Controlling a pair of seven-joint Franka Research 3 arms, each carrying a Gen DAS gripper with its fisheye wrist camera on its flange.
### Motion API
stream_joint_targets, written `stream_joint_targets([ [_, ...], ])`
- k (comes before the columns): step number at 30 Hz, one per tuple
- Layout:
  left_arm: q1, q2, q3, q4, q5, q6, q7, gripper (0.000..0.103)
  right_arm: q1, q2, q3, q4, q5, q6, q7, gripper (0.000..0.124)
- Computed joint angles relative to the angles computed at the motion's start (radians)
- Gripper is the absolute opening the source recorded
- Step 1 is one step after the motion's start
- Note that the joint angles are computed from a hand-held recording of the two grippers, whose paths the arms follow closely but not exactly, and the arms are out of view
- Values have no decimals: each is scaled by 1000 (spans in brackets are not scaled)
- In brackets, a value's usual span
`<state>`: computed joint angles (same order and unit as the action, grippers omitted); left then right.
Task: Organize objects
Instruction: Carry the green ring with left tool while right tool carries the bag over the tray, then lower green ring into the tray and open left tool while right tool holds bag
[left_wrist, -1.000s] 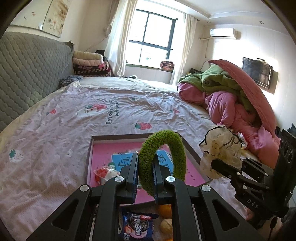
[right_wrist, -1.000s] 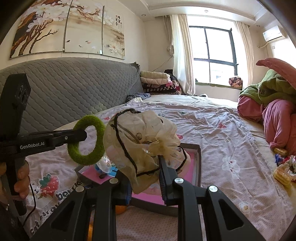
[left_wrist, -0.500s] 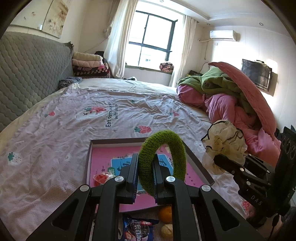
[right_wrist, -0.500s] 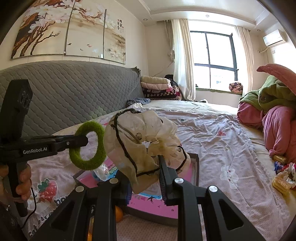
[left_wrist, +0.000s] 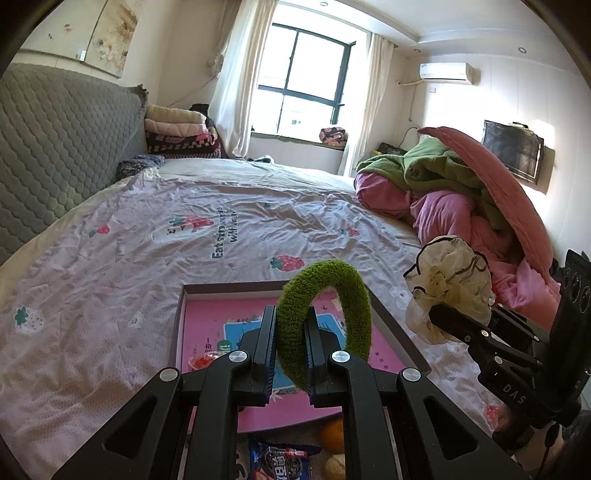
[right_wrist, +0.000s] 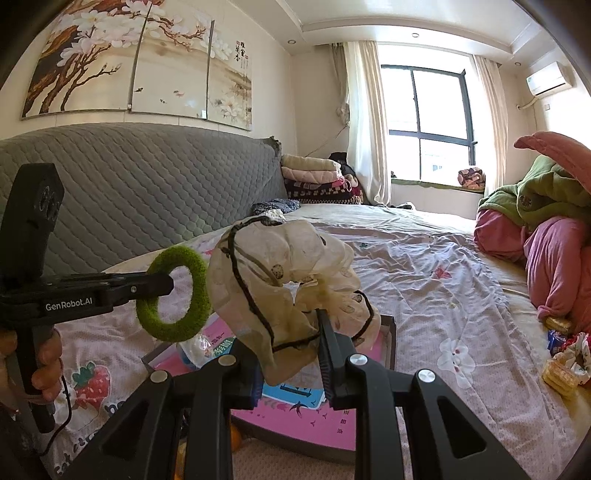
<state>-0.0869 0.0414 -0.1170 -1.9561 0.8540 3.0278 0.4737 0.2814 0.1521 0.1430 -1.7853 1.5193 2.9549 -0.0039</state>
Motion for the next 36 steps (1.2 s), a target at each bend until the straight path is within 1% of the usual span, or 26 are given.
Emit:
stream_joint_targets([
  [5, -1, 14, -3, 11, -53, -3, 49, 13, -3, 13, -1, 15, -25, 3, 34, 25],
  [11, -6, 39, 0, 30, -126, -3, 117, 13, -12, 42, 7, 30, -123, 12, 135, 25],
  [18, -19, 70, 5, 50, -186, -6, 170, 13, -31, 59, 27, 47, -151, 24, 144, 25],
  [22, -25, 87, 3, 58, -229, -14, 214, 13, -32, 72, 31, 52, -196, 36, 183, 25],
  [26, -24, 105, -7, 63, -296, -22, 280, 13, -32, 88, 33, 51, -280, 41, 255, 25],
  [30, -34, 119, 1, 69, -318, -29, 308, 13, -35, 103, 39, 47, -369, 55, 330, 25],
  [34, -22, 136, -24, 73, -399, -41, 390, 13, -41, 114, 42, 38, -462, 59, 418, 25],
  [36, -30, 141, -18, 74, -405, -47, 399, 13, -51, 118, 51, 34, -489, 59, 442, 25],
])
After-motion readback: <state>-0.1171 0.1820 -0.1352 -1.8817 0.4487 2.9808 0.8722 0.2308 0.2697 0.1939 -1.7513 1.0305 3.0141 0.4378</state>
